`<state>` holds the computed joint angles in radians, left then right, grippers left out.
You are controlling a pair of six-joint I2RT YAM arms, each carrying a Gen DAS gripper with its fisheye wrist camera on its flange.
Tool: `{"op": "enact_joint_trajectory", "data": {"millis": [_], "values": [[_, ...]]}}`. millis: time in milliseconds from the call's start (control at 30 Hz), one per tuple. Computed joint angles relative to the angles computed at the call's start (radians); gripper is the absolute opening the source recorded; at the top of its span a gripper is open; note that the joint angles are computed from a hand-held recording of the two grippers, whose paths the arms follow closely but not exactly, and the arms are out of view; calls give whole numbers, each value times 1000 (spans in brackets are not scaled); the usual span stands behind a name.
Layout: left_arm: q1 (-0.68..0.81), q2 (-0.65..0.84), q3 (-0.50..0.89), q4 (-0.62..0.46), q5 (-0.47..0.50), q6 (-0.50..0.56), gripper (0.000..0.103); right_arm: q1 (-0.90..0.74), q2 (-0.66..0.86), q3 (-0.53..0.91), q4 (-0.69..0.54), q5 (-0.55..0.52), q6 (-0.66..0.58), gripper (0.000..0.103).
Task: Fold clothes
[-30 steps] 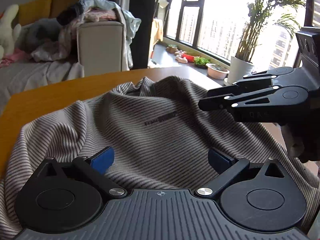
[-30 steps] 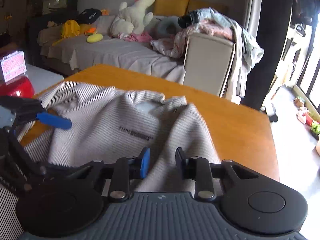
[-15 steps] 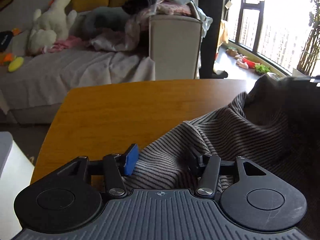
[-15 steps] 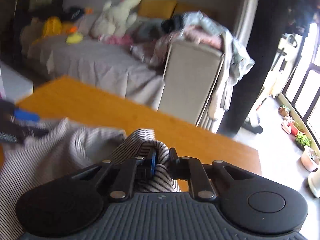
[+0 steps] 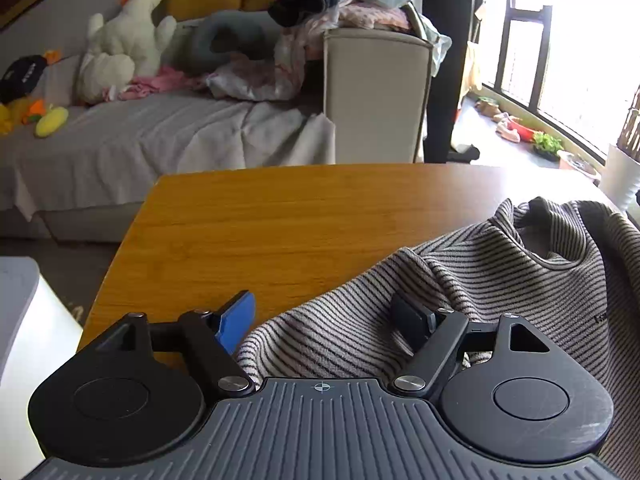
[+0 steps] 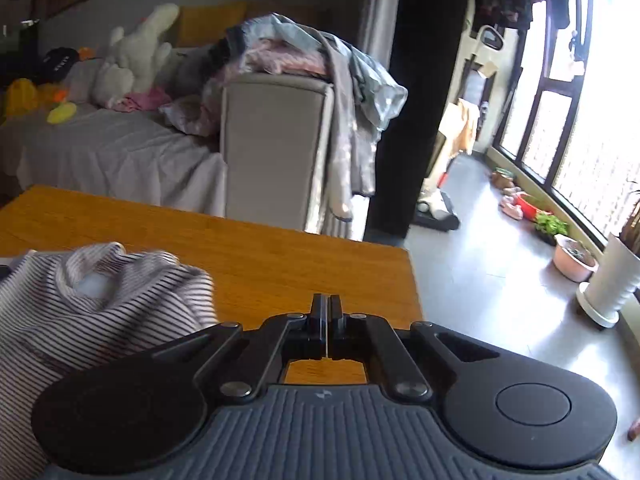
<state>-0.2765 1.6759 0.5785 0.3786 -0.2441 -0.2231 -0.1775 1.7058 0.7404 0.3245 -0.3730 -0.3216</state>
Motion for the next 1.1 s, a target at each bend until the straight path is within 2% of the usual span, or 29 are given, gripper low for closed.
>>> {"op": "enact_joint_trajectory", "data": {"millis": [100, 133, 233, 267, 333, 400, 433, 467, 567, 667, 733, 767, 833, 900, 1000, 1100], "values": [[7, -1, -5, 9, 12, 2, 81, 43, -17, 78, -202, -195, 83, 10], [9, -2, -8, 12, 16, 3, 81, 74, 2, 103, -231, -230, 118, 15], [16, -3, -12, 15, 32, -1, 82, 181, 101, 158, -206, -223, 205, 20], [20, -2, -13, 19, 40, -3, 82, 209, 142, 181, -203, -214, 234, 28], [26, 0, -16, 27, 52, -4, 82, 252, 229, 240, -216, -202, 299, 37], [27, -2, -21, 36, 60, -3, 83, 283, 301, 305, -249, -205, 335, 35], [28, -2, -23, 40, 63, -2, 83, 296, 313, 325, -254, -203, 330, 14], [30, -3, -26, 45, 68, -2, 84, 307, 310, 329, -245, -197, 337, 9], [36, -8, -37, 65, 85, -7, 88, 312, 239, 287, -129, -165, 391, 9], [38, -12, -53, 96, 87, -10, 92, 334, 182, 269, -79, -37, 287, 10], [33, -16, -50, 79, 74, -18, 92, 371, 153, 217, 0, 164, 162, 10], [38, -19, -53, 82, 76, -23, 92, 371, 143, 193, 28, 220, 129, 11], [48, -39, -70, 96, 78, -28, 92, 335, 117, 163, 21, 216, 121, 11], [45, -74, -86, 94, 69, -21, 92, 277, 86, 126, -15, 133, 113, 11], [25, -142, -96, 74, 99, -29, 92, 232, 64, 50, -27, 59, 22, 11], [-42, -187, -96, 96, 135, -21, 92, 241, 83, 24, -45, 38, -19, 13]]}}
